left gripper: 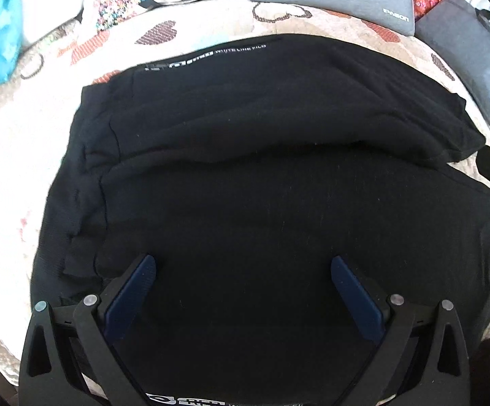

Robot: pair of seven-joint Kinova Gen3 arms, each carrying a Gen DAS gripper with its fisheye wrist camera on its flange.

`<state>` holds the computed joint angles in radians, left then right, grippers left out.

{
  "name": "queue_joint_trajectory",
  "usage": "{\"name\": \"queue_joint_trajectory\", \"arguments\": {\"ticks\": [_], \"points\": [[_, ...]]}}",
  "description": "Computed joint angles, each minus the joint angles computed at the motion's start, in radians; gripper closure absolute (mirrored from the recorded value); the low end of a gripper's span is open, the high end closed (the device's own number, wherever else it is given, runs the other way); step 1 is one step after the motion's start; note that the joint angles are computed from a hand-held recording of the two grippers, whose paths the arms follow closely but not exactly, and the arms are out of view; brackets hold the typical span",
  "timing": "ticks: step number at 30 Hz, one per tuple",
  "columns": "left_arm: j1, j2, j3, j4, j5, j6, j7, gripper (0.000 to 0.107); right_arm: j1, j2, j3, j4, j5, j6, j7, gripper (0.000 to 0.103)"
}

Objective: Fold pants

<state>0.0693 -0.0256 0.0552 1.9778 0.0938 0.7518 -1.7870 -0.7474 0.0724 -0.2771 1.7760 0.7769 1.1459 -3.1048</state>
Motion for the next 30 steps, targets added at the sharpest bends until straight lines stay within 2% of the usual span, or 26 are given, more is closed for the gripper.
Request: {"name": "queue_joint_trajectory", "arguments": {"ticks": [6, 11, 15, 17, 21, 23, 27, 30], "points": [[-0.017, -0.009, -0.016, -0.007, 0.045, 0.022, -0.096, 0.004, -0.002, 0.015, 0.004, -0.012, -0.005, 0.012, 0.011, 0.000], [-0.012, 0.001, -0.006, -0.044, 0.026, 0.049, -0.081, 0.004, -0.014, 0.035, 0.011, -0.024, -0.003, 0.030, 0.027, 0.000], [0.015, 0.009, 0.020, -0.073, -0.030, 0.058, -0.002, 0.004, -0.025, 0.050, 0.018, -0.035, -0.001, 0.049, 0.039, 0.000], [0.027, -0.001, 0.027, -0.066, -0.054, 0.043, 0.024, 0.005, -0.028, 0.051, 0.022, -0.034, -0.002, 0.053, 0.040, 0.000], [0.032, -0.028, 0.016, -0.052, -0.019, 0.018, -0.016, 0.020, -0.042, 0.055, 0.023, -0.039, 0.010, 0.084, 0.037, 0.000], [0.034, -0.050, 0.012, -0.039, 0.004, -0.001, -0.026, 0.022, -0.048, 0.056, 0.022, -0.042, 0.015, 0.098, 0.035, 0.000], [0.033, -0.126, -0.038, -0.003, 0.107, -0.077, -0.104, 0.022, -0.059, 0.045, 0.017, -0.038, 0.028, 0.123, 0.014, 0.000], [0.002, -0.212, -0.034, 0.030, 0.098, -0.158, -0.092, 0.022, -0.083, 0.015, -0.002, -0.015, 0.078, 0.157, -0.048, 0.000]]}}
